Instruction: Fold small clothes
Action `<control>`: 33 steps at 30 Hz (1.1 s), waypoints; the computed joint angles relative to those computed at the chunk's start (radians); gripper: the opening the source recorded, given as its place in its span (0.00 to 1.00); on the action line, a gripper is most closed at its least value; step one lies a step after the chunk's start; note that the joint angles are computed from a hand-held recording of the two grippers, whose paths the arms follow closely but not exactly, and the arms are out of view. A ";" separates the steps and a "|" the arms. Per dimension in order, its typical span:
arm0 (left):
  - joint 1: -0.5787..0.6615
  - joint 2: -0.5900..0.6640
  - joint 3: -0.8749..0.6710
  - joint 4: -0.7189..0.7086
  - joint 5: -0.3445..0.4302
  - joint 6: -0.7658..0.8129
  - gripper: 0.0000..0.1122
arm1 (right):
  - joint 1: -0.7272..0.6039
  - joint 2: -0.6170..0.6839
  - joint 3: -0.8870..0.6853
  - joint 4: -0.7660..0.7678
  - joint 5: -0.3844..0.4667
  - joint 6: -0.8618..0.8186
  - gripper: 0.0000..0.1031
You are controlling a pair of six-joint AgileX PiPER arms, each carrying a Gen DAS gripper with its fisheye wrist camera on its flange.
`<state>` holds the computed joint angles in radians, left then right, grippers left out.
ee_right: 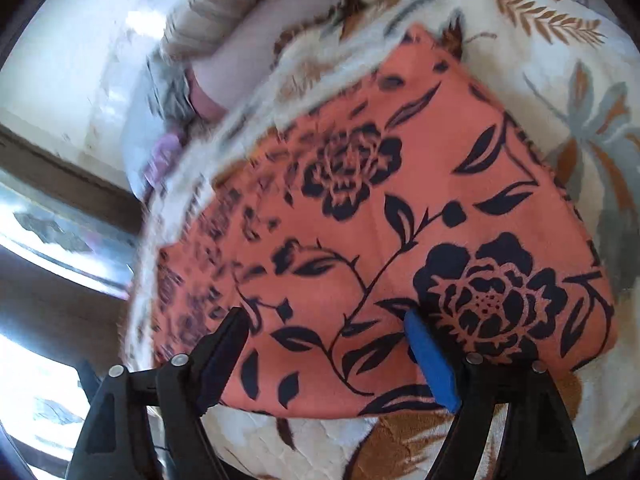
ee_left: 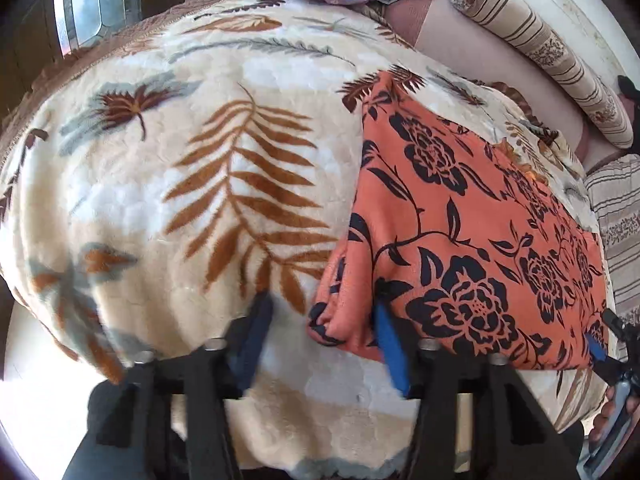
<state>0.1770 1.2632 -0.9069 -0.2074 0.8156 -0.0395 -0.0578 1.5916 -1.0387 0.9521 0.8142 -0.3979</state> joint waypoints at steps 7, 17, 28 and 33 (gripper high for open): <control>0.018 -0.025 -0.134 -0.094 0.118 0.032 0.50 | -0.017 0.016 -0.034 -0.023 0.039 0.016 0.81; -0.053 0.566 -0.685 0.080 0.126 -0.091 0.13 | -0.031 0.045 -0.046 0.018 0.069 -0.027 0.81; -0.064 0.359 -0.463 0.266 0.025 -0.287 0.64 | -0.045 0.039 -0.023 0.047 0.061 -0.081 0.81; -0.126 0.240 -0.389 0.307 0.037 -0.268 0.66 | -0.014 0.014 -0.043 -0.034 0.052 0.061 0.81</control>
<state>0.0509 1.5028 -1.2957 0.0997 0.8529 -0.3079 -0.0719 1.6058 -1.0816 0.9185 0.8665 -0.3364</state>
